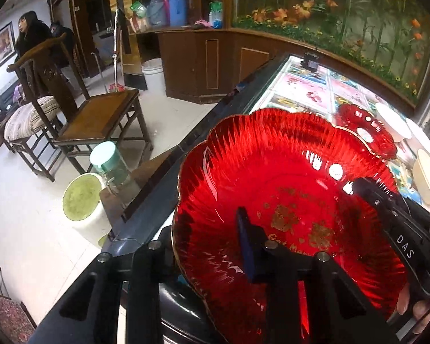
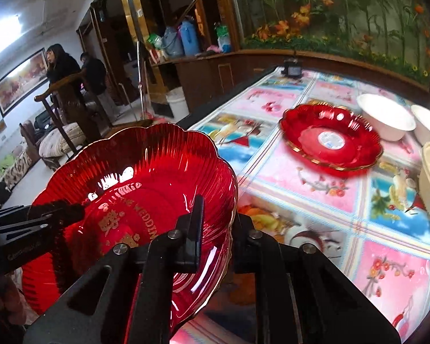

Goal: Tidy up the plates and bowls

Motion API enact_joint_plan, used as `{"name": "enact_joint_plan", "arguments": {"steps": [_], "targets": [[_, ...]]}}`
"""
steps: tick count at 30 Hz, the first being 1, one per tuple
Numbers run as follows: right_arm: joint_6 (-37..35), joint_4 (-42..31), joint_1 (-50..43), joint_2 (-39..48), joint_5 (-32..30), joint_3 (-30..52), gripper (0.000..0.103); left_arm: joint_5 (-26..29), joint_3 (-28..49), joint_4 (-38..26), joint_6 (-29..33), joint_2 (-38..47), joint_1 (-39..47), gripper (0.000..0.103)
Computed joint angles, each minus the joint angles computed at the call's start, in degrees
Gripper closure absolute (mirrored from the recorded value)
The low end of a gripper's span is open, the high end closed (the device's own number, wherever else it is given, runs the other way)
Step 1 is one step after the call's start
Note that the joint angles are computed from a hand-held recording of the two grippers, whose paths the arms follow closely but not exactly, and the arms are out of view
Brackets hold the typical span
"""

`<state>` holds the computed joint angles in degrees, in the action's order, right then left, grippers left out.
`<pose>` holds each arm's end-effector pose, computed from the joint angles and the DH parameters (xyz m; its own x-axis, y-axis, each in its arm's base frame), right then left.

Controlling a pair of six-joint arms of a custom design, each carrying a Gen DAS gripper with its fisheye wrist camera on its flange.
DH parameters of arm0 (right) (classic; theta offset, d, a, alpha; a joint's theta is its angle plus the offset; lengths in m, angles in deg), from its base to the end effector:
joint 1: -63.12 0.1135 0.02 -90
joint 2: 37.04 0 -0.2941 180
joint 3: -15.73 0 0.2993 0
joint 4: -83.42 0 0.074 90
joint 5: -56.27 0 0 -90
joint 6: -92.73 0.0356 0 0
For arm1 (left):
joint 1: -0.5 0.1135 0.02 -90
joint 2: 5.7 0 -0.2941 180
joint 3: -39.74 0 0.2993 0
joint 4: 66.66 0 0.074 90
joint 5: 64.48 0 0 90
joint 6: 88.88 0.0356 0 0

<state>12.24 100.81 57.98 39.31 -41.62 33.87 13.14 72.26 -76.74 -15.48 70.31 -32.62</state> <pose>0.1906 -0.0122 0.0735 -0.6445 0.2223 -0.7315 0.0930 0.9725 0.2135 0.1973 -0.1196 0.1054 -0.7678 0.1677 -0.6184 0.2167 0.9762 -0.0043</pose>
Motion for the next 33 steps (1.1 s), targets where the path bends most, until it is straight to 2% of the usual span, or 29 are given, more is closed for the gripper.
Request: {"name": "enact_joint_plan", "arguments": {"steps": [6, 9, 11, 12, 13, 15, 17, 19, 23, 24, 26, 29, 33], "targets": [[2.94, -2.16, 0.53, 8.58, -0.36, 5.25, 0.089, 1.56, 4.70, 3.54, 0.72, 12.70, 2.64, 0.070], [3.42, -4.49, -0.87, 11.87, -1.57, 7.58, 0.084, 2.10, 5.11, 5.00, 0.48, 14.68, 2.73, 0.068], [2.11, -6.38, -2.38, 11.45, -3.94, 8.04, 0.069, 0.62, 4.89, 3.64, 0.05, 13.76, 2.10, 0.063], [1.62, -7.18, -3.56, 10.46, -5.42, 7.84, 0.051, 0.12, 4.29, 3.06, -0.19, 12.81, 1.95, 0.056], [1.91, -6.36, -5.42, 9.55, -7.56, 6.96, 0.042, -0.24, 3.17, 2.70, -0.21, 11.19, 2.03, 0.050], [1.71, -5.63, -10.41, 7.76, -13.68, 5.55, 0.041, -1.53, 0.91, 1.77, -0.56, 7.33, 2.21, 0.043], [-0.48, -7.23, -15.16, 5.84, -18.30, 4.91, 0.041, -2.55, -2.65, 0.22, -0.86, -0.08, 2.77, 0.041], [-2.01, -8.49, -18.69, 3.58, -19.16, 4.07, 0.041, -5.47, -4.46, -2.00, -2.04, -5.97, 1.85, 0.035], [-8.13, -13.17, -30.76, 2.23, -26.45, 4.41, 0.041, -10.66, -6.35, -7.83, -4.34, -18.51, -2.10, 0.028], [-10.29, -14.84, -34.44, 2.05, -28.08, 4.75, 0.041, -11.57, -6.13, -9.26, -5.08, -20.72, -3.69, 0.023], [-13.64, -17.35, -39.44, 2.26, -30.24, 5.56, 0.041, -11.67, -5.55, -11.33, -6.13, -24.68, -7.50, 0.022], [-18.39, -21.94, -46.83, 2.90, -34.03, 7.39, 0.041, -8.60, -3.05, -10.51, -7.13, -22.39, -12.30, 0.022], [-22.22, -26.35, -53.50, 4.38, -37.86, 9.99, 0.041, -4.02, 2.19, -7.85, -8.83, -12.37, -16.51, 0.022]]}}
